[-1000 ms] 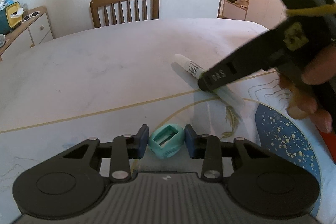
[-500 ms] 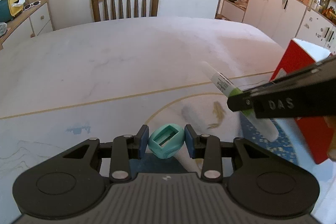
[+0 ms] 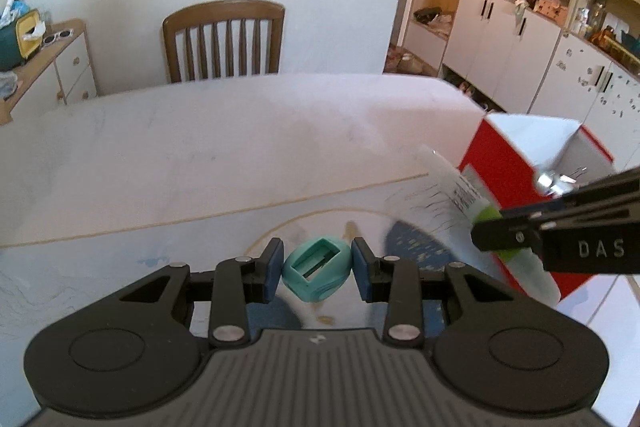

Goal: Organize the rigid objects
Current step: 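Carry the sharpener with the left tool while the right tool carries the glue stick into the shoebox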

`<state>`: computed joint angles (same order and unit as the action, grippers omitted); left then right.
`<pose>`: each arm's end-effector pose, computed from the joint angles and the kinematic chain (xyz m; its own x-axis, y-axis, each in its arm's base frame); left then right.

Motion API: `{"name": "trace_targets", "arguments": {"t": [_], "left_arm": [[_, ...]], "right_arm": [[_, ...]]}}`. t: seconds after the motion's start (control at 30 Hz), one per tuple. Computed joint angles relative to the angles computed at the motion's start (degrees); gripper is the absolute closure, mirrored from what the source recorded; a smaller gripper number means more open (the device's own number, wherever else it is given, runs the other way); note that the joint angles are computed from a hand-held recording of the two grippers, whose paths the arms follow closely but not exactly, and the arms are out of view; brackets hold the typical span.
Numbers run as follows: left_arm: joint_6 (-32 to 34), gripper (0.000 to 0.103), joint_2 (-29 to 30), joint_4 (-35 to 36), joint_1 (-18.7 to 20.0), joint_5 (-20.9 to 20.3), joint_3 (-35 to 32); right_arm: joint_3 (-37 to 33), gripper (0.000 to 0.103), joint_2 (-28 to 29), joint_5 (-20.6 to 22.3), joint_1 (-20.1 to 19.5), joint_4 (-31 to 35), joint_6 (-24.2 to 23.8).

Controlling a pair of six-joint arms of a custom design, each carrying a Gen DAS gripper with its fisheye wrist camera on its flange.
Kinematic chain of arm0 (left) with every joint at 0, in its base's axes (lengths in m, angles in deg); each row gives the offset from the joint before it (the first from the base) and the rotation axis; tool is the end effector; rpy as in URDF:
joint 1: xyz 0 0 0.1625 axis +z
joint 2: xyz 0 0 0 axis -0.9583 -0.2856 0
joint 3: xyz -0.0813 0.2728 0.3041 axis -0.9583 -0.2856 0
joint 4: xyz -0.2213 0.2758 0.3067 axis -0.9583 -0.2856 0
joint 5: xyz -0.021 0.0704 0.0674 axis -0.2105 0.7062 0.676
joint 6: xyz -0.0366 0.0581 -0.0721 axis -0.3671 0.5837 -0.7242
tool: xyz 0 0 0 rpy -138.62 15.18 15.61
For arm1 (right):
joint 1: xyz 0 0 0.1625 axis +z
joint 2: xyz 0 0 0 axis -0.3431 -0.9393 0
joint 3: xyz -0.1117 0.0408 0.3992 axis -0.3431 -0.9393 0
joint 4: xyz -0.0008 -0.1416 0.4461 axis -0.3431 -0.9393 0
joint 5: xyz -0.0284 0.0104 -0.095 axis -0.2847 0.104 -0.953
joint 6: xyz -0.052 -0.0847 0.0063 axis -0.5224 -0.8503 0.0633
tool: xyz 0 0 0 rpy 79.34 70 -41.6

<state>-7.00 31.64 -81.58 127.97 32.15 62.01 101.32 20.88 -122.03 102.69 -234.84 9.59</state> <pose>-0.3058 -0.7766 -0.0867 -0.7615 0.1921 -0.6190 0.5529 0.6908 -0.4658 -0.0034 -0.7991 0.2889 -0.7234 -0.2737 0.6339 -0.5504 0.7828 -0.2902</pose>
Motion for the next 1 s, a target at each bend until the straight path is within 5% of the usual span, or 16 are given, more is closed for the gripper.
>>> {"name": "trace_targets", "arguments": {"t": [0.47,1.0], "left_arm": [[-1.69,0.067,3.54,4.78,-4.87,-1.15,-6.39],[-3.85,0.067,19.59,17.59,-8.45,-0.76,-30.99]], "right_arm": [[4.77,0.086,-9.59,5.69,-3.18,1.72,1.21],[-0.86,0.086,-12.2,9.73,-9.78,4.75,-1.17]]}}
